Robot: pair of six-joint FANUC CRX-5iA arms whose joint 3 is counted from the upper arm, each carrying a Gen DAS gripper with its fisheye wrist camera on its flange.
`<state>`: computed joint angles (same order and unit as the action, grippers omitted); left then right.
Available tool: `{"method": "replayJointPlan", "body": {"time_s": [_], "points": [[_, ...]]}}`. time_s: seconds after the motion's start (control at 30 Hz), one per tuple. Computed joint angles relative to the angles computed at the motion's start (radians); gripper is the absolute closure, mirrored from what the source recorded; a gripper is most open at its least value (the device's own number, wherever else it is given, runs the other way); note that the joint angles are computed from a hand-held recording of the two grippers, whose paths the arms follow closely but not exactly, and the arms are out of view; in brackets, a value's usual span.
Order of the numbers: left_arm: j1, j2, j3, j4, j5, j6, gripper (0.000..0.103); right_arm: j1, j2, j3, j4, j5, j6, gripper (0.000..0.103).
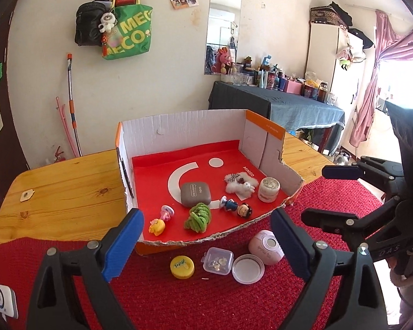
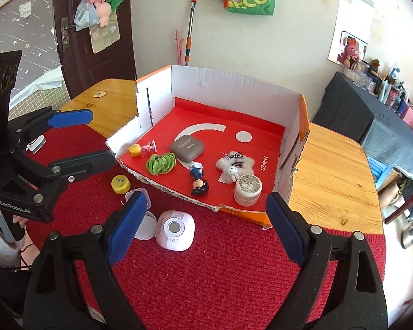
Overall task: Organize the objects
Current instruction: 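Withdraw both grippers from the box back toward the rug items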
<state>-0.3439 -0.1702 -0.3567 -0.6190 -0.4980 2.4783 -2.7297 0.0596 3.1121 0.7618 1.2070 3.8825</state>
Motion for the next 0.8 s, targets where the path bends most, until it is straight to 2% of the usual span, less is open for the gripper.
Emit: {"method": "replayJointPlan", "body": {"time_s": [0.17,0.27,0.47,0.57,0.63,0.8], "points": [[-0.086,-0.007,0.005,-0.156,-0.072,0.197,0.005,0.022,0.003,0.042,0.037,-0.030,-0.119,0.014],[-0.100,-0.009,-0.012,-0.167,-0.067,0.245,0.004,0.066,-0.024,0.042,0.109,0.013,-0.204,0.014],[-0.150,0.015,-0.021,-0.245,-0.119,0.390,0.004,0.050,-0.020,0.090,0.071,-0.045,-0.285,0.012],[-0.175,0.023,-0.030,-0.281,-0.135,0.460,0.004,0.046,-0.028,0.096,0.061,-0.038,-0.294,0.012],[-0.178,0.037,-0.032,-0.272,-0.136,0.456,0.004,0.053,-0.042,0.092,0.070,-0.014,-0.304,0.012],[-0.113,0.060,-0.059,-0.148,-0.058,0.357,0.004,0.039,-0.053,0.100,0.046,-0.015,-0.319,0.012]]}}
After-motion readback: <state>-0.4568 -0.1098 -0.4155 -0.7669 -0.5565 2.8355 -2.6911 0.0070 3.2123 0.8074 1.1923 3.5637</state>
